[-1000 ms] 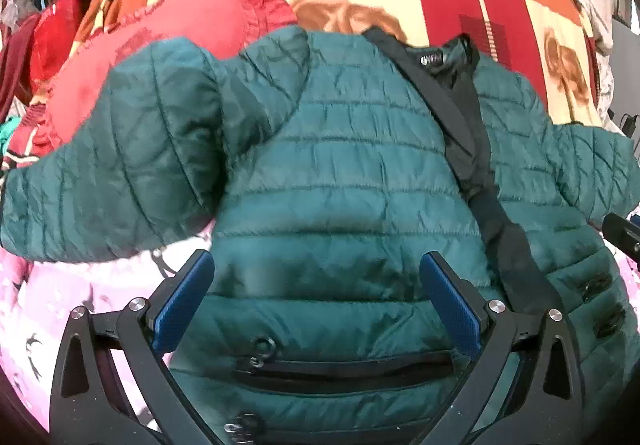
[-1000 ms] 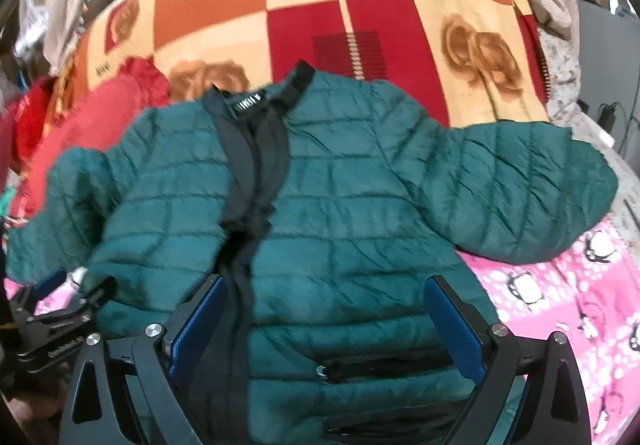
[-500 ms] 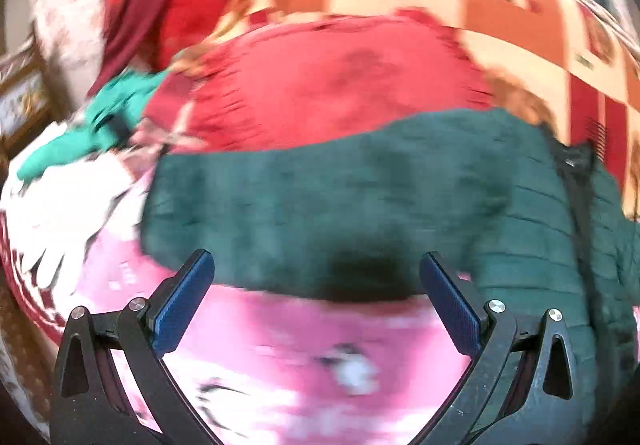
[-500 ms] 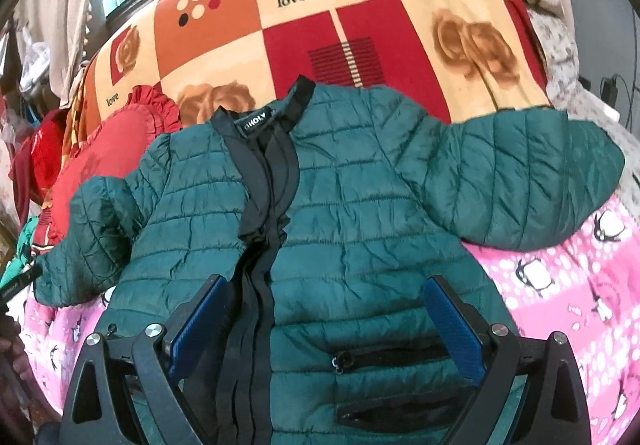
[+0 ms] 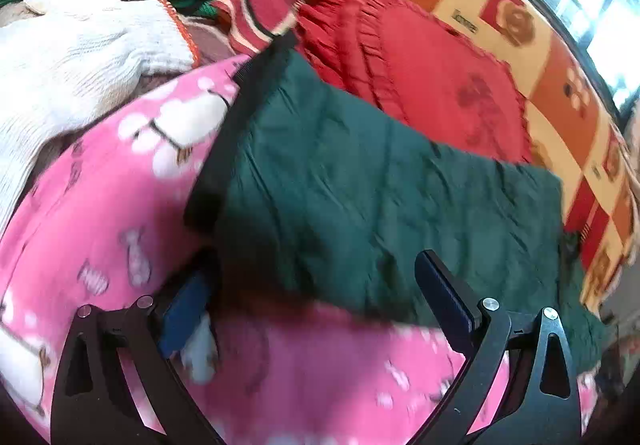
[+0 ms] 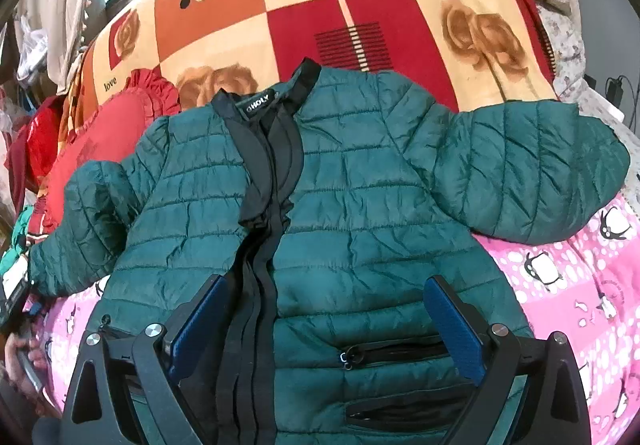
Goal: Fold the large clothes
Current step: 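Grasp the sleeve cuff with the left gripper and lift it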
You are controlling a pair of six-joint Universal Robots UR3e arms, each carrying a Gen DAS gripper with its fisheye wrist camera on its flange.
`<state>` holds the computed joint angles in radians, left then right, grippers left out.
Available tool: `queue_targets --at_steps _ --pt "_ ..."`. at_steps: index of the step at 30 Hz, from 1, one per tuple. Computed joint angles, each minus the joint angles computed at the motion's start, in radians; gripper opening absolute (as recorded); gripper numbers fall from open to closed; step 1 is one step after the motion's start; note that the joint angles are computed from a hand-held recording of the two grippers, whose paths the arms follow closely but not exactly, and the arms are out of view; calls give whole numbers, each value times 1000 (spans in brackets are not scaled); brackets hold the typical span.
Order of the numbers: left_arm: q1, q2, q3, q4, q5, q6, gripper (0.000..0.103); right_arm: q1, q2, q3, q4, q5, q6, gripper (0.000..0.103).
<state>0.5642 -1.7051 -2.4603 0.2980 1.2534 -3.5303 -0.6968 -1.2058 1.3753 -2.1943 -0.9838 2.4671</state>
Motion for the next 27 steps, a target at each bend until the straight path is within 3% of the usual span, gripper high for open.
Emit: queue_targets --at_steps 4,6,7,8,9,10,13,19,23,27 --pt "3 -53 23 103 24 -105 98 4 14 -17 15 -7 4 97" --pt "-3 -53 31 132 53 -174 87 5 19 -24 15 -13 8 97" --pt "1 -49 41 112 60 -194 70 4 21 -26 19 -12 9 97" --pt "10 -35 52 65 53 -196 40 3 22 -31 26 -10 8 97" --pt "21 -25 63 22 44 -192 25 2 23 -34 28 -9 9 97" --pt "27 -12 84 -45 42 -193 17 0 22 -36 31 -7 9 97" --pt "60 47 57 -71 7 -172 15 -7 15 -35 36 3 8 97" --pt "-52 216 85 -208 135 -50 15 -22 16 -47 63 5 -1 97" --pt "-223 295 195 -274 205 -33 14 -21 28 -63 71 -38 -5 97" --pt "-465 205 430 -282 230 -30 14 -20 41 -75 76 -89 -11 97"
